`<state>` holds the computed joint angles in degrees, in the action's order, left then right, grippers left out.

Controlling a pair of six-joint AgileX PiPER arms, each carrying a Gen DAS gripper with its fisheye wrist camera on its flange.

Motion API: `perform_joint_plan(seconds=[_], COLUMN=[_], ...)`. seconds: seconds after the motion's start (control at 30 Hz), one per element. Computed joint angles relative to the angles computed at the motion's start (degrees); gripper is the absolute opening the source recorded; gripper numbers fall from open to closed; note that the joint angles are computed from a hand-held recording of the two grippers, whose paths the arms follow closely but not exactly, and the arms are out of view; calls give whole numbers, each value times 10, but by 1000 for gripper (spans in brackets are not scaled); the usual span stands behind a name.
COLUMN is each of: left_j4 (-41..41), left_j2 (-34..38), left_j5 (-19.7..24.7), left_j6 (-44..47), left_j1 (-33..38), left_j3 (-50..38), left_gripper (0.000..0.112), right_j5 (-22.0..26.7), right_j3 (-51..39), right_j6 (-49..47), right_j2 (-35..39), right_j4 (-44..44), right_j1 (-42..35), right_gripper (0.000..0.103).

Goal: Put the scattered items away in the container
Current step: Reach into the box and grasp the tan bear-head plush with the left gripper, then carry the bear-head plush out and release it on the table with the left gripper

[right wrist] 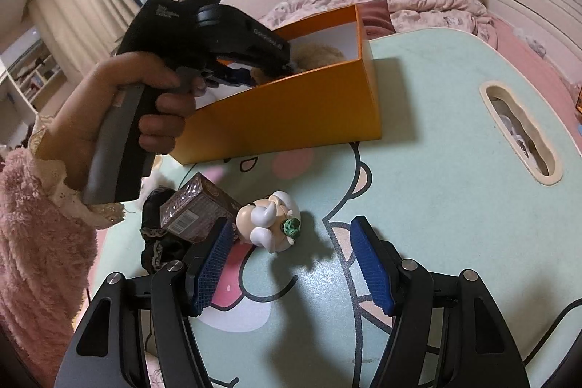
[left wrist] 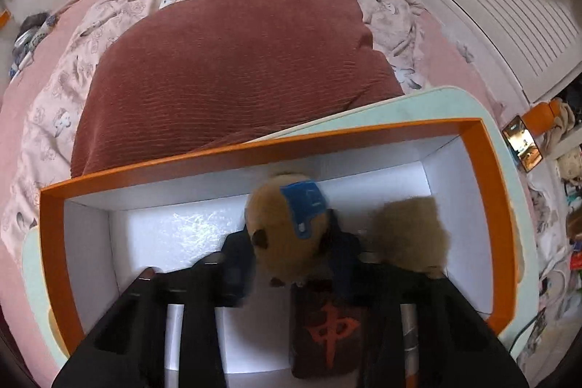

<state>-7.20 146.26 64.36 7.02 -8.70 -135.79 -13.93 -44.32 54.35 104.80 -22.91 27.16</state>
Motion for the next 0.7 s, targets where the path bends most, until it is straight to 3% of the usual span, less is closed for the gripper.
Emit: perform_joint_plan(seconds=[0.17, 0.3, 0.37, 0.43, 0.5, 0.7], left_j4=[-54, -157, -212, -262, -306, -300], left_j2=[-117, -246, -295, -321, -342, -356], left_j5=[-112, -194, -197, -146, -138, -241], left_j6=[50, 150, 216, 289, 347, 360], left_j1=[30, 74, 102, 132, 153, 137], left_j3=[177, 355, 425, 466, 516, 625], left_gripper=[32, 32, 32, 32, 32, 33], right_j5=[1, 4, 2, -6, -15, -25], right_j3=[-2, -5, -6, -3, 1, 13], right_j6=[7, 15, 15, 18, 11, -63], right_j2=[1, 2, 4, 5, 4, -9], right_j4=[-8, -13, -11, -12, -1, 78], right_j1=[-2, -3, -4, -7, -9, 1], right_gripper=[67, 67, 67, 67, 67, 67])
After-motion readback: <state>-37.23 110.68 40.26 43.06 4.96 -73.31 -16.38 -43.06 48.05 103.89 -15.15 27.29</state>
